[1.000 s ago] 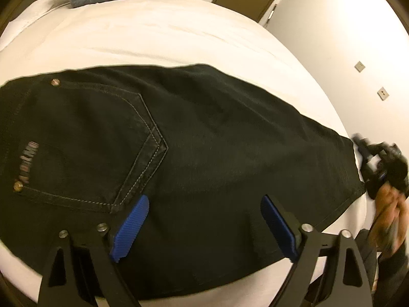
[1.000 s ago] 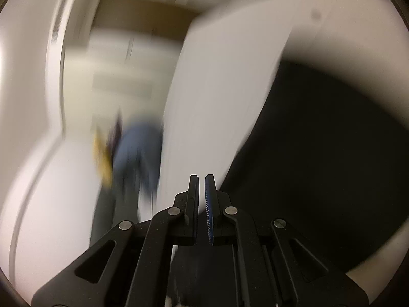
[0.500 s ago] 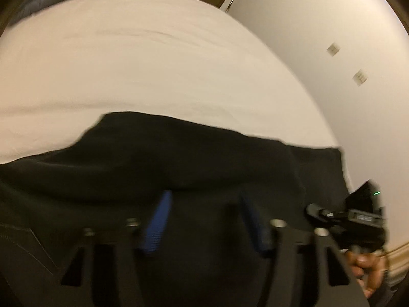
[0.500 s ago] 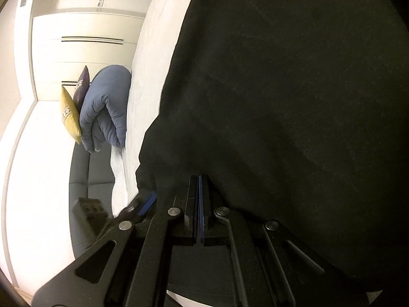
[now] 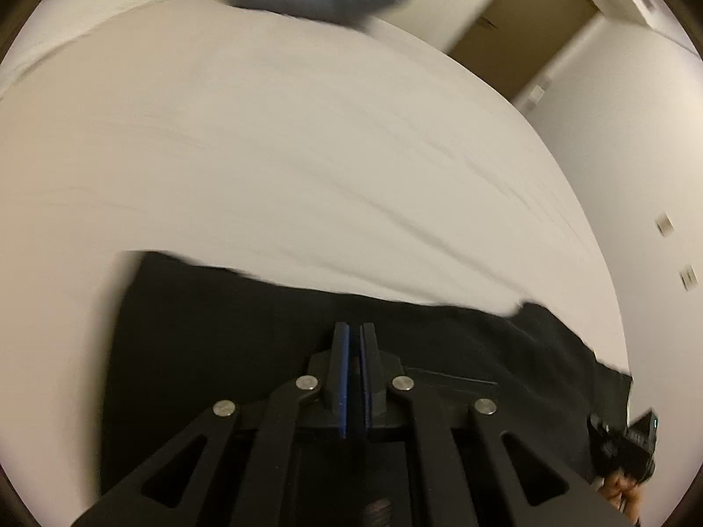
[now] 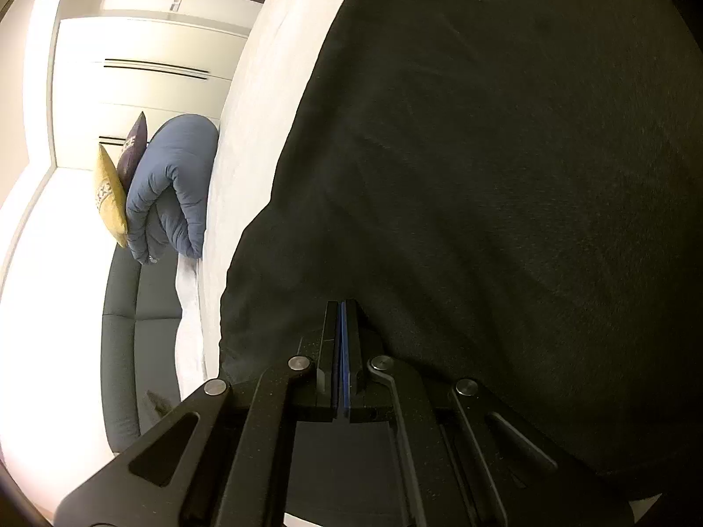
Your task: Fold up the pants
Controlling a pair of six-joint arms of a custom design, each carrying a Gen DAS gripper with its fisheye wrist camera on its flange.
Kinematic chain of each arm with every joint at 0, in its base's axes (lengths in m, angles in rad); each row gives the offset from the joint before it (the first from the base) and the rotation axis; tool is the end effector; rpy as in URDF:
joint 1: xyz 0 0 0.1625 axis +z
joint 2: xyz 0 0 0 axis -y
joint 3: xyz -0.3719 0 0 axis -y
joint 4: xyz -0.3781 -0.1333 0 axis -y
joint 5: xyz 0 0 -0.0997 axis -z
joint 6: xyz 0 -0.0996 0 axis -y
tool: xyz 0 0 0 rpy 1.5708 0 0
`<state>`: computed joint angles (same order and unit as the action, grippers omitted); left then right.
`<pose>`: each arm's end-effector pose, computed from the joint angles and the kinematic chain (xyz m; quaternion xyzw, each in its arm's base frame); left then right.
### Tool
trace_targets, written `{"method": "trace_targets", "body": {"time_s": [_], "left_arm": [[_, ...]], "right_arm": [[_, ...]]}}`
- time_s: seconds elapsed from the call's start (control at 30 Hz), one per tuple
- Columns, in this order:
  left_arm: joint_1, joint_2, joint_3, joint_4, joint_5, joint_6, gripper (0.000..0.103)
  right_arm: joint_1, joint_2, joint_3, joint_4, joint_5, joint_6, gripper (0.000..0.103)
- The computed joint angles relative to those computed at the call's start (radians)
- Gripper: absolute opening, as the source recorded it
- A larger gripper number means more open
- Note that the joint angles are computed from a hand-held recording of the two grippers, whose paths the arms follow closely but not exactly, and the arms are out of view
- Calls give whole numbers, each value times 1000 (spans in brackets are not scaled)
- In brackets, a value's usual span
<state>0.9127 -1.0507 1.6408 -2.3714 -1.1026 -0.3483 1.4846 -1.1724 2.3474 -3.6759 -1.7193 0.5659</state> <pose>-0.2351 -0.5956 0.2087 0.1252 0.9595 -0.2008 0.1528 0.0812 -0.4372 0.1775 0.3170 0.8337 -0.4502 0.0418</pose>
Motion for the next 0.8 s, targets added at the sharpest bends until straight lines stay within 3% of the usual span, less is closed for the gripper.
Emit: {"method": "trace_targets", "body": {"time_s": [0.03,0.1,0.17,0.23,0.33,0.4,0.43,0.47,0.63,0.7,0.73,0.77,0.8], "left_arm": [[-16,-22,19,-6,15,1,6],[-54,-57,65,-36,-48,19,13],[-102,-62,112,-60,-98,52,36],[-139,-54,163,-80,-137,59,47],[-136,-36,216,-74,-135,11,46],[-92,-56,260,-147,-177,-12,26],[-73,-69,260,-141,-192,-35,9],[-56,-85,253,-116,-200,-57,3],[-21,-171,231,-41,-84,-47,3],[-17,-191,213,-22,-31,-74,6],[-24,-204,215,-24,-19,-89,14],[-32,-211,214,-23,-9,-86,32],[-52,-212,219,-29,-4,-78,40]], "right_arm": [[7,-1,-4,10,-13,0,0],[17,-11,-5,36,-33,1,0],[13,0,-6,23,-15,-15,0],[18,12,-14,20,-13,-18,0],[13,17,-15,12,-6,-28,0],[-22,7,11,-21,47,-41,0],[-30,0,15,-18,61,-42,0],[-24,-17,16,6,48,-41,0],[-41,-110,79,10,36,-52,1],[-20,-160,119,0,-18,-57,5],[-2,-182,136,-2,-40,-60,7],[10,-196,155,-24,-30,-67,10],[14,-195,170,-59,5,-78,13]]}}
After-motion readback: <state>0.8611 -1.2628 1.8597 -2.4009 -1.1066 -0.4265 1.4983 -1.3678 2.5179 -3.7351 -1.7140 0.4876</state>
